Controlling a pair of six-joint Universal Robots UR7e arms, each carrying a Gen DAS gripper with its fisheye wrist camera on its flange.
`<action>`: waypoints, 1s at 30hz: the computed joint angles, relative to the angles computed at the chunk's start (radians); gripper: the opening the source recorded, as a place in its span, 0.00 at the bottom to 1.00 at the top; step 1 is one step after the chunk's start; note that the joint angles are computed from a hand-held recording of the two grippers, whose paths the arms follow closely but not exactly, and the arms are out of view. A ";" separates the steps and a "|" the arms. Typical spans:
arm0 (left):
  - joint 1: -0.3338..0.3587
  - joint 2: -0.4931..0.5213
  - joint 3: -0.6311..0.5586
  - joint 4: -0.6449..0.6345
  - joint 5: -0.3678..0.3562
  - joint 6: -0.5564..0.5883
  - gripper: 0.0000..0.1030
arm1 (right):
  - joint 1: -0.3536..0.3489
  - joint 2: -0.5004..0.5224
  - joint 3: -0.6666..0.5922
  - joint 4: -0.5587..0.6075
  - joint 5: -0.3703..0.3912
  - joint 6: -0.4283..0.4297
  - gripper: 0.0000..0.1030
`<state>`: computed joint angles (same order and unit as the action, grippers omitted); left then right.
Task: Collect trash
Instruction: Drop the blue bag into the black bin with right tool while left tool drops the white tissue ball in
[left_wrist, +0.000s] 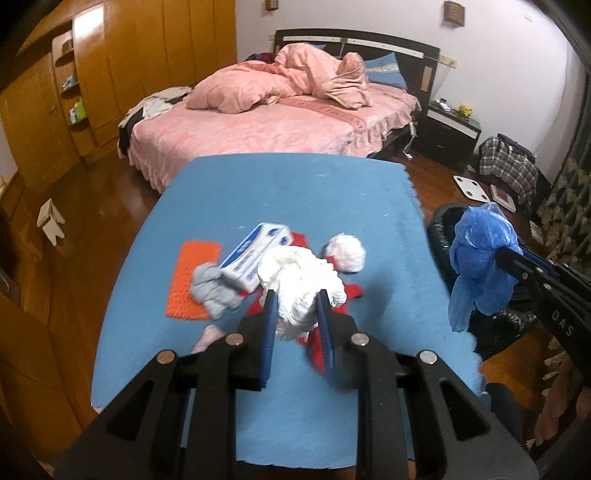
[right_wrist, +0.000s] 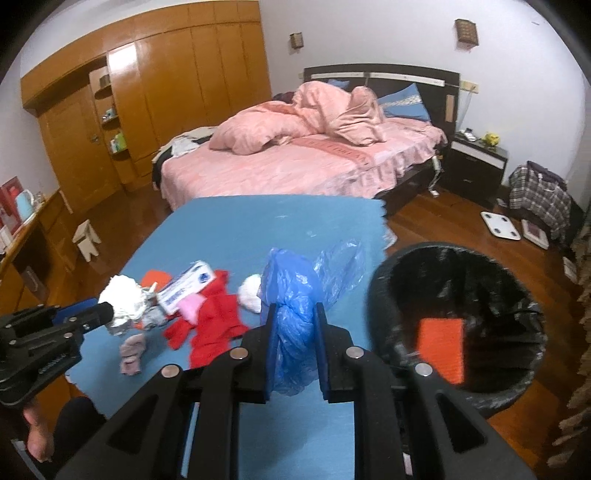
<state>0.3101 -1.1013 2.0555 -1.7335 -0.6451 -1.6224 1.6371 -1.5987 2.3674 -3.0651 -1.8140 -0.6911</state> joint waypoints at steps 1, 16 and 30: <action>0.003 0.014 -0.011 -0.015 0.005 0.017 0.20 | -0.010 -0.007 -0.006 0.004 0.003 -0.004 0.18; 0.072 0.324 -0.259 -0.349 0.040 0.382 0.20 | -0.185 -0.048 -0.177 0.095 0.045 -0.053 0.18; 0.149 0.588 -0.515 -0.604 0.004 0.711 0.22 | -0.314 0.062 -0.363 0.148 0.065 -0.082 0.18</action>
<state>0.4594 -0.5134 1.5401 -2.3374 -0.6407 -0.9118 1.3231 -1.5372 2.0046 -2.9174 -1.7489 -0.7728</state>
